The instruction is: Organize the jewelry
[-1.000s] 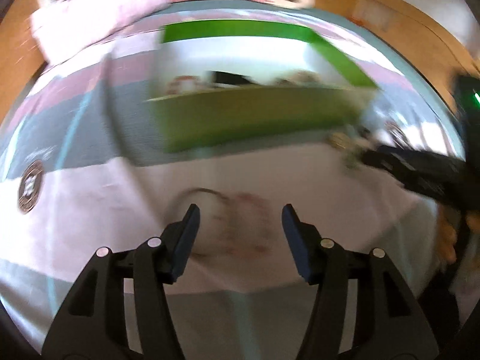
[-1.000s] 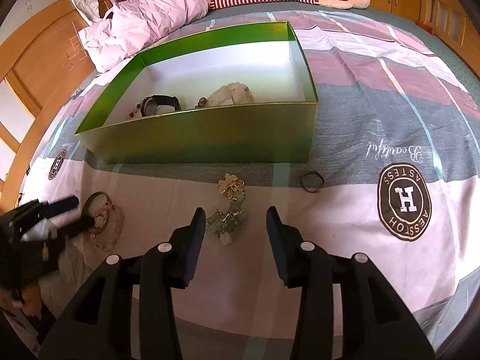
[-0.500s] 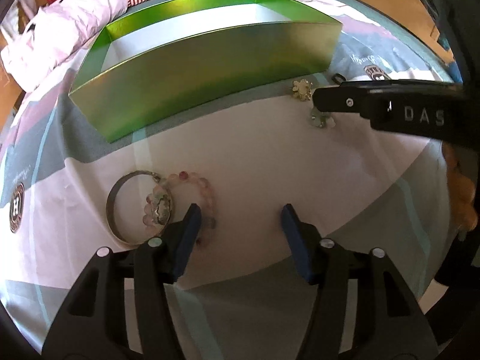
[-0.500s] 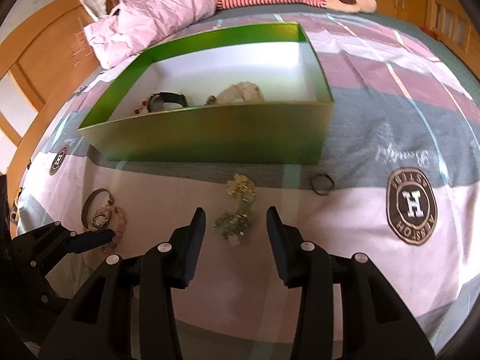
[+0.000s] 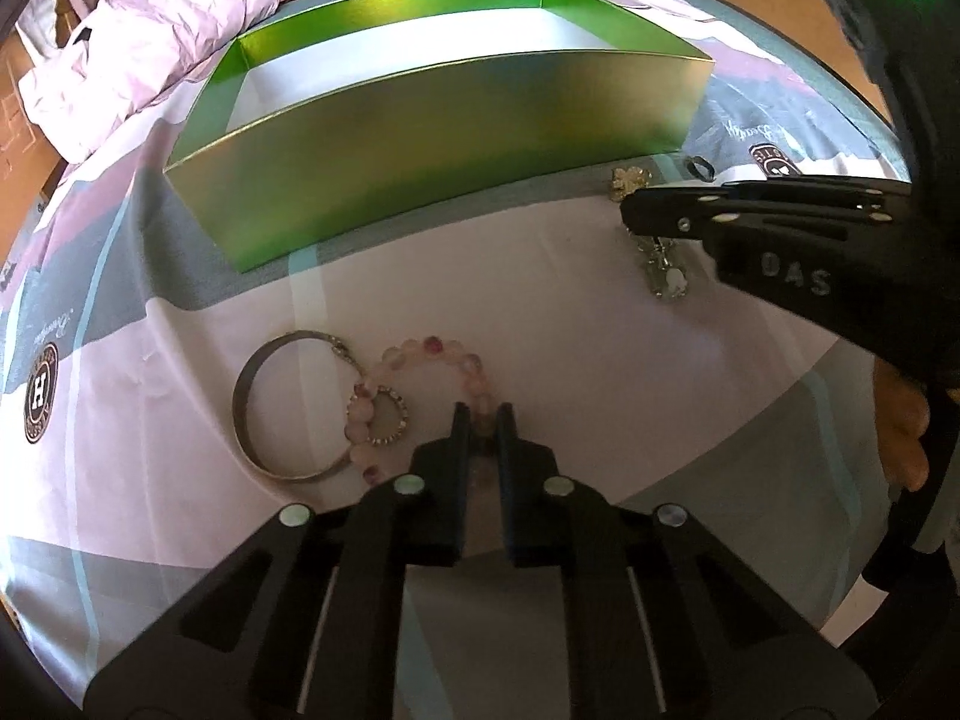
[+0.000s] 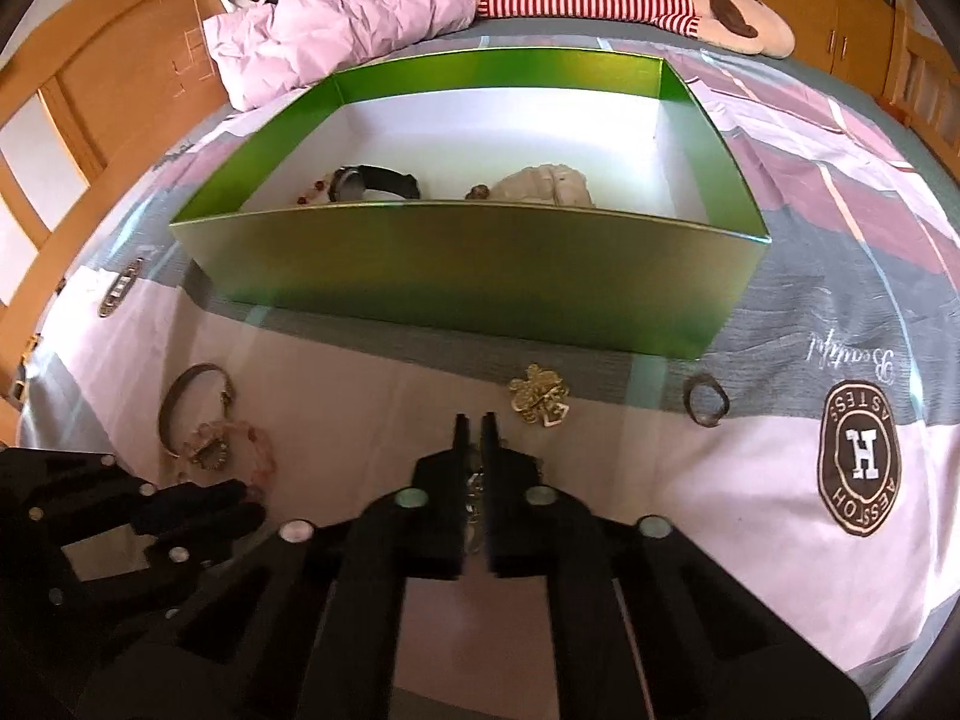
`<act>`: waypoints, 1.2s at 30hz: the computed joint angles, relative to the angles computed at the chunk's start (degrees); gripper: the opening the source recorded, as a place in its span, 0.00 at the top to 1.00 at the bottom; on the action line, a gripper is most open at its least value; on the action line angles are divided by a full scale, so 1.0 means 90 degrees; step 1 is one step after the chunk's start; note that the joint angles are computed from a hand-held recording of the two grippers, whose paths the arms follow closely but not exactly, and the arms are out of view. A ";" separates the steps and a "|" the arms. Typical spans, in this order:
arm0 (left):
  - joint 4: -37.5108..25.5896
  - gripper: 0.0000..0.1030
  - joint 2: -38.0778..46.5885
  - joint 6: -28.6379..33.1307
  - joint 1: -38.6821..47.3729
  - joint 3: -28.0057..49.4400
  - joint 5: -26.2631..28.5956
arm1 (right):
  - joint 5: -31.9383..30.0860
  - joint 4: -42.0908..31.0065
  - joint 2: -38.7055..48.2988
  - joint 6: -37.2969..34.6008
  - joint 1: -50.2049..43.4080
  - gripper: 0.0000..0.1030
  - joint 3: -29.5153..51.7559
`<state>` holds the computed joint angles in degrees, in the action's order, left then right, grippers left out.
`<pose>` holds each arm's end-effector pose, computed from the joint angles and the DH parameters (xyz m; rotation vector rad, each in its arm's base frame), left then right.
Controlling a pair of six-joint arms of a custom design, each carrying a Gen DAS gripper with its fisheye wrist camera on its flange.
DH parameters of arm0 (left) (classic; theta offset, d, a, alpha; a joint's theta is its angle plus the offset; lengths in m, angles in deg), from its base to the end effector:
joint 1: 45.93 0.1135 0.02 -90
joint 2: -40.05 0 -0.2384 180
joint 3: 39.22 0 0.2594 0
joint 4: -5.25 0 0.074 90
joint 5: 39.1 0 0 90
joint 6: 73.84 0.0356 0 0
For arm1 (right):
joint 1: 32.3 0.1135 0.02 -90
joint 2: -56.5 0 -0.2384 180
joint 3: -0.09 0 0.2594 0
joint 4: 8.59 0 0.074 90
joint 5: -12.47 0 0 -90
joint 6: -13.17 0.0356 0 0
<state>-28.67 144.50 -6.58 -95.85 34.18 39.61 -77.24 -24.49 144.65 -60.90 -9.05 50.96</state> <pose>0.2293 -0.2616 0.1119 0.5708 2.6109 -0.1386 0.2614 0.1121 0.1069 -0.1588 2.5157 0.2753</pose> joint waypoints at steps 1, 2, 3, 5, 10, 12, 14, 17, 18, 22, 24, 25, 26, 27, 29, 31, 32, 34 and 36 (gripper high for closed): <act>0.0001 0.91 0.0006 -0.0024 0.0048 0.0008 0.0088 | -0.0037 0.0015 -0.0097 -0.0003 -0.0011 0.98 -0.0046; 0.0013 0.91 0.0015 -0.0052 0.0082 0.0014 0.0157 | -0.0071 0.0030 -0.0193 -0.0010 -0.0021 0.98 -0.0091; 0.0051 0.91 -0.0005 -0.0111 0.0135 -0.0020 0.0268 | -0.0096 0.0052 -0.0322 -0.0016 -0.0029 0.98 -0.0154; 0.0101 0.91 -0.0028 -0.0171 0.0200 -0.0062 0.0387 | -0.0162 0.0064 -0.0494 -0.0025 -0.0062 0.98 -0.0229; 0.0081 0.91 -0.0006 -0.0090 0.0126 -0.0052 0.0231 | -0.0296 -0.0064 -0.0401 -0.0002 -0.0179 0.98 -0.0167; 0.0076 0.91 -0.0004 -0.0074 0.0114 -0.0050 0.0202 | -0.0336 -0.0103 -0.0270 0.0020 -0.0199 0.98 -0.0129; 0.0088 0.91 -0.0001 -0.0116 0.0120 -0.0050 0.0228 | -0.0329 -0.0120 -0.0209 0.0031 -0.0187 0.98 -0.0115; 0.0130 0.91 -0.0020 -0.0159 0.0147 -0.0087 0.0283 | -0.0294 -0.0079 -0.0194 0.0107 -0.0182 0.77 -0.0126; 0.0145 0.91 -0.0024 -0.0170 0.0150 -0.0099 0.0291 | -0.0274 -0.0010 -0.0212 0.0163 -0.0190 0.68 -0.0165; 0.0155 0.91 -0.0044 -0.0172 0.0154 -0.0126 0.0294 | -0.0194 0.0294 -0.0176 0.0306 -0.0254 0.48 -0.0239; 0.0159 0.91 -0.0043 -0.0159 0.0150 -0.0127 0.0287 | -0.0122 0.0345 -0.0075 0.0305 -0.0253 0.48 -0.0204; 0.0160 0.91 -0.0056 -0.0151 0.0152 -0.0140 0.0282 | -0.0095 0.0355 -0.0015 0.0286 -0.0237 0.48 -0.0181; 0.0159 0.91 -0.0067 -0.0149 0.0151 -0.0150 0.0272 | -0.0071 0.0364 0.0023 0.0271 -0.0216 0.48 -0.0171; 0.0154 0.91 -0.0064 -0.0145 0.0147 -0.0146 0.0258 | -0.0014 0.0381 0.0070 0.0241 -0.0173 0.48 -0.0160; 0.0145 0.91 -0.0065 -0.0135 0.0137 -0.0144 0.0231 | 0.0101 0.0372 0.0155 0.0144 -0.0067 0.48 -0.0118; 0.0137 0.91 -0.0062 -0.0135 0.0138 -0.0135 0.0228 | 0.0213 0.0330 0.0226 0.0079 0.0046 0.51 -0.0069; 0.0133 0.91 -0.0035 -0.0141 0.0131 -0.0106 0.0226 | 0.0264 0.0311 0.0252 0.0034 0.0091 0.61 -0.0050; 0.0133 0.91 -0.0033 -0.0142 0.0132 -0.0103 0.0229 | 0.0392 0.0221 0.0351 -0.0071 0.0193 0.77 0.0041; 0.0125 0.91 -0.0033 -0.0136 0.0126 -0.0100 0.0213 | 0.0404 0.0220 0.0348 -0.0112 0.0221 0.83 0.0037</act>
<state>-27.54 144.21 -7.80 -94.71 33.27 41.53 -73.61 -22.52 147.78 -61.91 -7.06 51.29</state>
